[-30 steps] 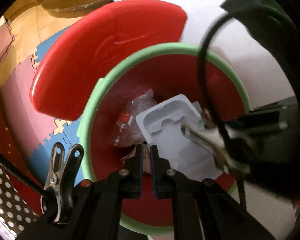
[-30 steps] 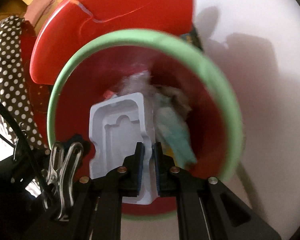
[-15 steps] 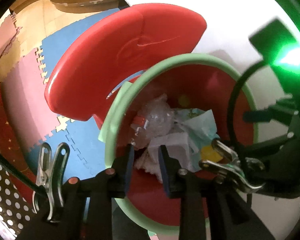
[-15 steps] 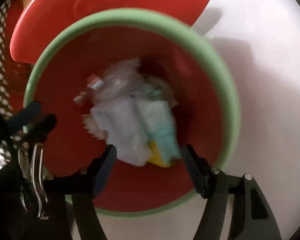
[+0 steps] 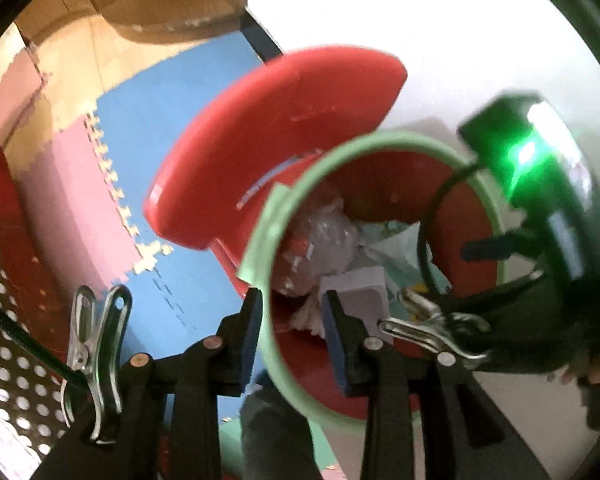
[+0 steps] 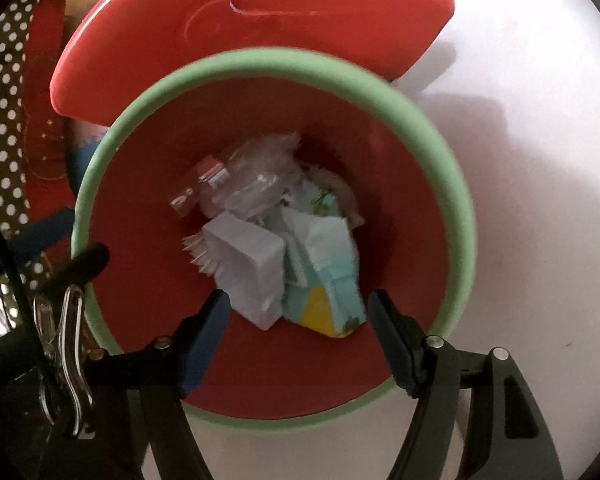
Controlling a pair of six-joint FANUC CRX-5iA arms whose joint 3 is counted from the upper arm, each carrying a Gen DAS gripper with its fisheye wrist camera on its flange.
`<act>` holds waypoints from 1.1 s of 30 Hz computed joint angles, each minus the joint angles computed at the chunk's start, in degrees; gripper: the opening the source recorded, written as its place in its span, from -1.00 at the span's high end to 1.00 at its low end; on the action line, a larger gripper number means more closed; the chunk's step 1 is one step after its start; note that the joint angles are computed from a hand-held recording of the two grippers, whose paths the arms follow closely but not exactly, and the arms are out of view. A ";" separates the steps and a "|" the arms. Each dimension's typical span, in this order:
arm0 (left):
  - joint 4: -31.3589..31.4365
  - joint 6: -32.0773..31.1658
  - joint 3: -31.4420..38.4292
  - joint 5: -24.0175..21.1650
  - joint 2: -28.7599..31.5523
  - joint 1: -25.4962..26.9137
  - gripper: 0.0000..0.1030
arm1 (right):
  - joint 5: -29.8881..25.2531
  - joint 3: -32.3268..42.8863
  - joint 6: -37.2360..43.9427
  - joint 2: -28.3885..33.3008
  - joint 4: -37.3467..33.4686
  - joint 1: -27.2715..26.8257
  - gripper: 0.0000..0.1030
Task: Collect trash
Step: 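Withdraw both open grippers from the bucket back to the table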
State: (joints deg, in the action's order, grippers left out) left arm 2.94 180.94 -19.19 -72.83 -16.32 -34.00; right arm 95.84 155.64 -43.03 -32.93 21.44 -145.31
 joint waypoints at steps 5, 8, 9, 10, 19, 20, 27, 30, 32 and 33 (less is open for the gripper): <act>0.50 -0.43 2.76 -6.36 -1.81 2.44 -0.11 | 0.38 1.70 -4.51 1.50 -2.60 -1.64 -0.48; -0.76 -1.48 6.66 -11.33 -2.02 3.40 -0.31 | -0.29 3.01 -5.75 4.84 -5.92 -2.69 -0.55; -1.46 -2.08 8.53 -13.45 -1.75 3.65 -0.31 | -0.99 3.48 -5.89 6.18 -7.70 -3.29 -0.55; -2.31 -2.34 10.65 -15.55 -1.39 3.76 -0.32 | -1.52 3.65 -6.18 7.13 -8.89 -3.66 -0.55; -13.10 -4.84 27.82 -26.48 1.00 3.28 -0.38 | -9.75 1.90 -3.54 16.37 -16.95 -5.48 -0.56; -13.65 -5.56 28.74 -26.14 0.95 3.44 -0.39 | -10.13 1.18 -4.00 16.85 -17.12 -5.73 -0.56; -17.83 -5.36 37.03 -28.88 2.54 2.26 -0.44 | -10.51 -1.75 -6.55 18.45 -26.06 -11.23 -0.56; -17.93 -4.44 39.37 -29.82 3.37 2.28 -0.44 | -14.11 2.67 -4.50 20.80 -34.04 -14.67 -0.56; -18.00 -6.59 43.49 -32.19 5.60 1.55 -0.43 | -14.93 4.57 -6.13 22.75 -35.84 -16.37 -0.56; -19.07 -8.03 46.71 -34.09 7.36 0.32 -0.44 | -14.00 4.63 -7.20 23.33 -36.30 -17.10 -0.56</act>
